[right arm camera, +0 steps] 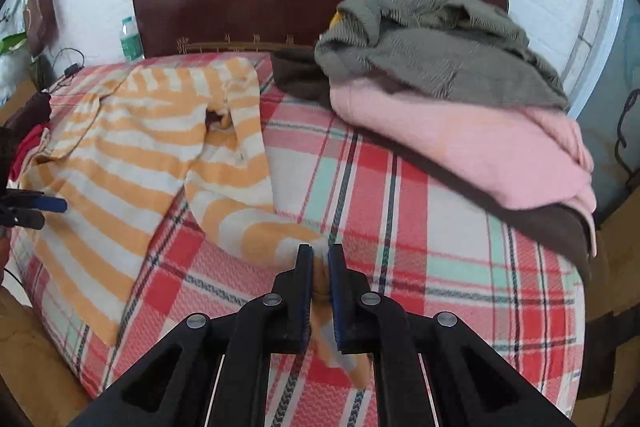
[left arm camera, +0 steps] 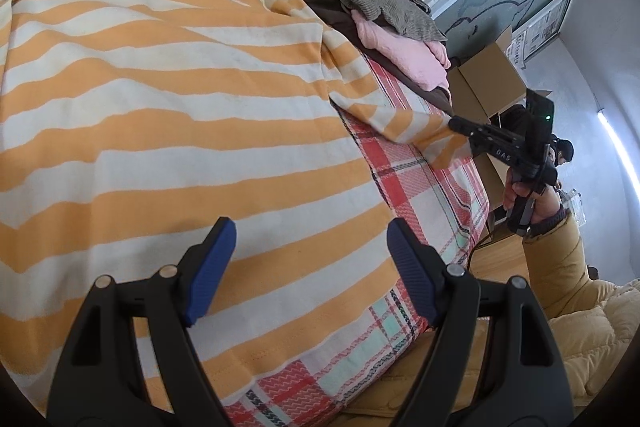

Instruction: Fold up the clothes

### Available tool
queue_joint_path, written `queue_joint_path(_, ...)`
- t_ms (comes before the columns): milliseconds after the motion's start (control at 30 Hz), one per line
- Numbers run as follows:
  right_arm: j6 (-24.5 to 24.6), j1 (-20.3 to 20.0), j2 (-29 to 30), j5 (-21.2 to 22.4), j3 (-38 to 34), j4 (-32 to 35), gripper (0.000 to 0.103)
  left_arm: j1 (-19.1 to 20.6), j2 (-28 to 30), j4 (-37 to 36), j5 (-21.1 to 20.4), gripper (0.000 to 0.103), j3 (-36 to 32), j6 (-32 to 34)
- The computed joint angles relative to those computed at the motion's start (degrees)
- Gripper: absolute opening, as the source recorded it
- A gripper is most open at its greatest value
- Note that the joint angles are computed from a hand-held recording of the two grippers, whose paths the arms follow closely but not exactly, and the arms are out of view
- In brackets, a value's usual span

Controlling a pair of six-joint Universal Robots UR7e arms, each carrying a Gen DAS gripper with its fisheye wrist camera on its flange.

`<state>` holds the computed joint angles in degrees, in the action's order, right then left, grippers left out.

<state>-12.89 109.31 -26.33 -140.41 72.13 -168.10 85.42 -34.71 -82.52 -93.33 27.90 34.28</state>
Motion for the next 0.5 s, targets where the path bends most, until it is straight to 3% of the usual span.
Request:
queue_joint_path(167,4.6,-2.4,-2.3,2.0,4.0,-5.9,0.007,0.1,1.6,1.6,0.3,0.079,-3.0,-0.2)
queue_joint_path(300,0.5,-2.1,-2.5,-0.8,2.3,-17.5,0.007,0.0,2.6,2.3,0.6,0.079,-4.8,-0.2)
queue_joint_path(400,-6.1,-1.3,-0.9,-2.9,-2.1,-28.2,0.007,0.1,3.3,2.9,0.5,0.079,-6.0,-0.4)
queue_joint_path(500,-6.2,-1.2,-0.5,-0.2,-4.3,-28.3,0.007,0.1,4.4,4.1,0.6,0.079,-7.9,-0.8)
